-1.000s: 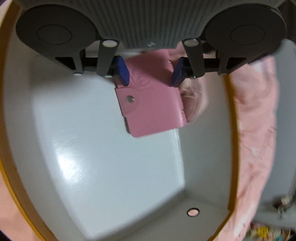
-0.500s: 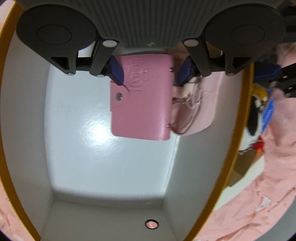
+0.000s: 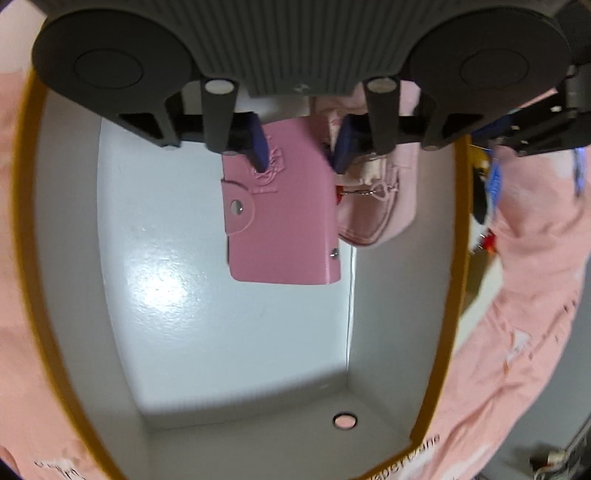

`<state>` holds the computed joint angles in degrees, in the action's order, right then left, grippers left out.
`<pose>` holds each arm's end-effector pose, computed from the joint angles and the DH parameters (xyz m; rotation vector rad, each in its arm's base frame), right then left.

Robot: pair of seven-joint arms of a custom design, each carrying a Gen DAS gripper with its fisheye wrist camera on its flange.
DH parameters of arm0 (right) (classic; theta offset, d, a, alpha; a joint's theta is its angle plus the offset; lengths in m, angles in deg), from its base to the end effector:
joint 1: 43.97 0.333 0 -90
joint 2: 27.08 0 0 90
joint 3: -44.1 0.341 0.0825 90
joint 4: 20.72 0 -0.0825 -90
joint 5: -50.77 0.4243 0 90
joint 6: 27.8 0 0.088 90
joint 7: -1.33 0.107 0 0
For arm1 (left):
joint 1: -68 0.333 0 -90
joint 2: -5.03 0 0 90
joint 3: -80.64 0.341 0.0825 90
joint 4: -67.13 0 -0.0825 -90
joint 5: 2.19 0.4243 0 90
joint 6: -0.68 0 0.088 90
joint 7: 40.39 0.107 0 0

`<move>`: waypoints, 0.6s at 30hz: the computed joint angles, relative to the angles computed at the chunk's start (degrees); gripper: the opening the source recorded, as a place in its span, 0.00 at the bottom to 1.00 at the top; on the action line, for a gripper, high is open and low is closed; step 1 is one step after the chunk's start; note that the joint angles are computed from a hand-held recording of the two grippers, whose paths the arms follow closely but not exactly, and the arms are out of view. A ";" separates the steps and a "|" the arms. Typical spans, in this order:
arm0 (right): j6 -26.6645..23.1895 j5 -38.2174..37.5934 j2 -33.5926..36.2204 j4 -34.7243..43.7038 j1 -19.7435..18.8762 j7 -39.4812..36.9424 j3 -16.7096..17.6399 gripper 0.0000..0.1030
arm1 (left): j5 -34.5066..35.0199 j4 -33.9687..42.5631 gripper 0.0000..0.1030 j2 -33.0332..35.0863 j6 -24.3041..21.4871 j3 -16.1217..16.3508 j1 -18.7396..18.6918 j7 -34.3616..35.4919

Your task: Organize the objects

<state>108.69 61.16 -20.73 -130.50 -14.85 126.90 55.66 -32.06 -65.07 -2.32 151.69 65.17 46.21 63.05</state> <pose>0.4993 0.4261 0.4819 -1.9291 1.9785 0.1748 0.4503 -0.3301 0.4448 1.5463 -2.5767 0.8406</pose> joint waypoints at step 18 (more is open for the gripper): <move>-2.65 -18.20 -1.31 -0.05 2.00 5.13 -0.30 0.23 | 8.85 0.59 0.23 0.16 -0.12 -0.88 0.31 -7.95</move>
